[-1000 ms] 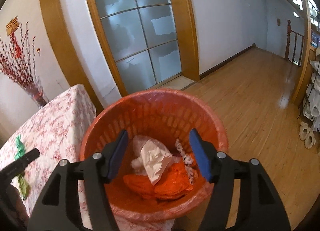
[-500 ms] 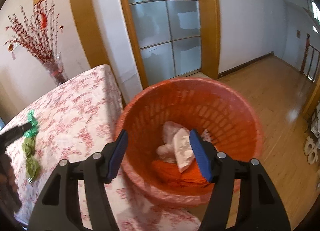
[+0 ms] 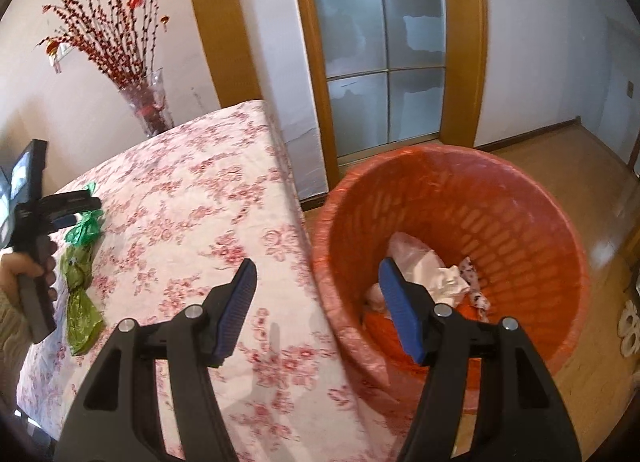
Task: Collect trash
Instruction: 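Grasp the green bag with the left gripper while the right gripper grasps the yellow-green bag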
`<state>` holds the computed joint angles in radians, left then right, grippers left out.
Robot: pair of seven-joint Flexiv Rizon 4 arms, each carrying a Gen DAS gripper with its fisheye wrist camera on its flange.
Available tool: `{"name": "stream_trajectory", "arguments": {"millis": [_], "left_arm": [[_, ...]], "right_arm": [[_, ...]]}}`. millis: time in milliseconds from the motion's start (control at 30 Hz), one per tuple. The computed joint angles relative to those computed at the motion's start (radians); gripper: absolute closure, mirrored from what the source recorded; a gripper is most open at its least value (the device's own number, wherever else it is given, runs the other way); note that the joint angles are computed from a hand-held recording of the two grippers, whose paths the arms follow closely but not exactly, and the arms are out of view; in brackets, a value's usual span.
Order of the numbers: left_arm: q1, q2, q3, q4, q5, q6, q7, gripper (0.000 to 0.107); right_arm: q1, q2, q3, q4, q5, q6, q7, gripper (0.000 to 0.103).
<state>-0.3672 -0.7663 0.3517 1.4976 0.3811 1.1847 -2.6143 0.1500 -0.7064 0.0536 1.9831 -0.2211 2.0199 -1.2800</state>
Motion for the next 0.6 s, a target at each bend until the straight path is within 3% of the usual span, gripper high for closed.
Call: {"name": "stream_trajectory", "arguments": {"millis": [67, 167, 400, 600], "left_arm": [[-0.007, 0.002, 0.009, 0.003, 0.010, 0.003, -0.009, 0.067], [0.013, 0.017, -0.002, 0.034, 0.005, 0.048, -0.011, 0.082], [-0.032, 0.087, 0.090, 0.163, 0.034, 0.159, -0.073, 0.086], [-0.104, 0.164, 0.209, 0.289, 0.103, 0.237, -0.151, 0.086]], "right_arm": [[0.008, 0.001, 0.002, -0.002, -0.004, -0.003, -0.004, 0.040], [0.025, 0.006, 0.006, -0.002, -0.009, -0.007, -0.013, 0.040], [0.016, 0.016, 0.069, -0.004, -0.078, -0.017, -0.022, 0.040], [-0.033, 0.005, 0.189, -0.022, -0.215, -0.055, -0.007, 0.040]]}}
